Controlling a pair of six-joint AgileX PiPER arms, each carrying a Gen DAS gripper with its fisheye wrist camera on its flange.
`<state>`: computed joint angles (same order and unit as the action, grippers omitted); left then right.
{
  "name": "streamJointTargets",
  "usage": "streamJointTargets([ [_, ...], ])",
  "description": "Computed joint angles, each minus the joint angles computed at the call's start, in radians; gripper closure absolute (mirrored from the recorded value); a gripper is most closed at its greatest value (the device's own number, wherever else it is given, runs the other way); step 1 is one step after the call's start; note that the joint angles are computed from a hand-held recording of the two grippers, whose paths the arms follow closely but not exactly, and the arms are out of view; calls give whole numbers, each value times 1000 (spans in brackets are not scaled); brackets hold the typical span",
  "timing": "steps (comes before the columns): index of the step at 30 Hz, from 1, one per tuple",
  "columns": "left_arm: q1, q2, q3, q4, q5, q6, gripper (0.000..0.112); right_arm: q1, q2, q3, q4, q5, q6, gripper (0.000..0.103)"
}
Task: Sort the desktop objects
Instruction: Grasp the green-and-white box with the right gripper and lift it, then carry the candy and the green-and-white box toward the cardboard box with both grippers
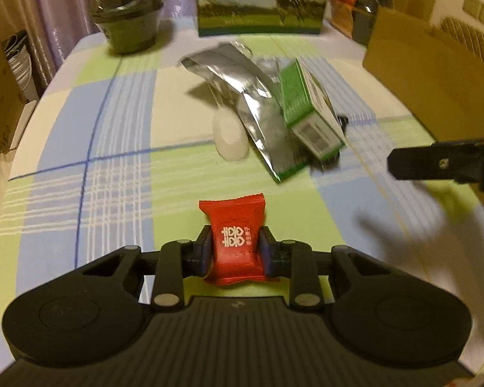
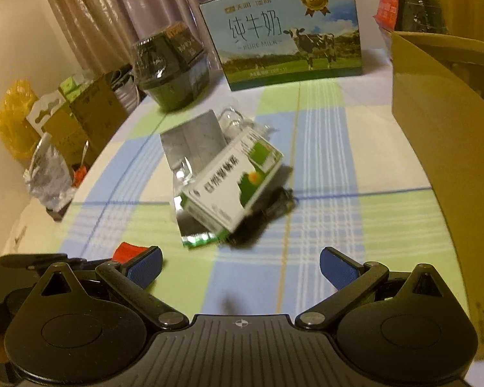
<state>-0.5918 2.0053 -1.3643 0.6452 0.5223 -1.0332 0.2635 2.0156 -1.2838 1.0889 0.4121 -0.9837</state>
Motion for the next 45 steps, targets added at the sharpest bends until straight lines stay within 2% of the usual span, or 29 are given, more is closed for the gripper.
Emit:
streamJointTargets([
  [11, 51, -2, -13, 62, -31, -90, 88, 36, 149, -202, -20, 1, 175, 3],
  [13, 51, -9, -5, 78, -38, -116, 88, 41, 181, -243, -57, 7, 250, 4],
  [18, 60, -17, 7, 74, -59, -137, 88, 44, 246, -330, -133, 40, 392, 18],
  [20, 63, -14, 4, 54, -59, -116, 88, 41, 266, -356, -153, 58, 426, 30],
  [21, 63, -13, 3, 48, -61, -110, 88, 40, 270, -365, -167, 64, 438, 32],
  [22, 61, -14, 5, 45, -64, -108, 88, 36, 267, -363, -154, 71, 415, 43],
  [26, 55, -13, 6, 29, -77, -95, 88, 40, 207, -305, -271, 57, 458, 47],
  [31, 28, -8, 1, -28, -80, -39, 88, 28, 30, -65, -331, -14, 289, 49],
  [35, -15, -16, 15, -85, -91, -1, 88, -14, -118, 173, -208, -44, -3, 50],
  [39, -77, -14, 9, -84, -67, -11, 88, -53, -235, 367, -178, -81, -160, 50],
  [42, -121, -15, 14, -71, -50, -71, 88, -81, -272, 453, -98, -116, -283, 50],
  [45, -151, -14, 26, -74, -51, -119, 88, -112, -283, 494, 19, -111, -412, 48],
])
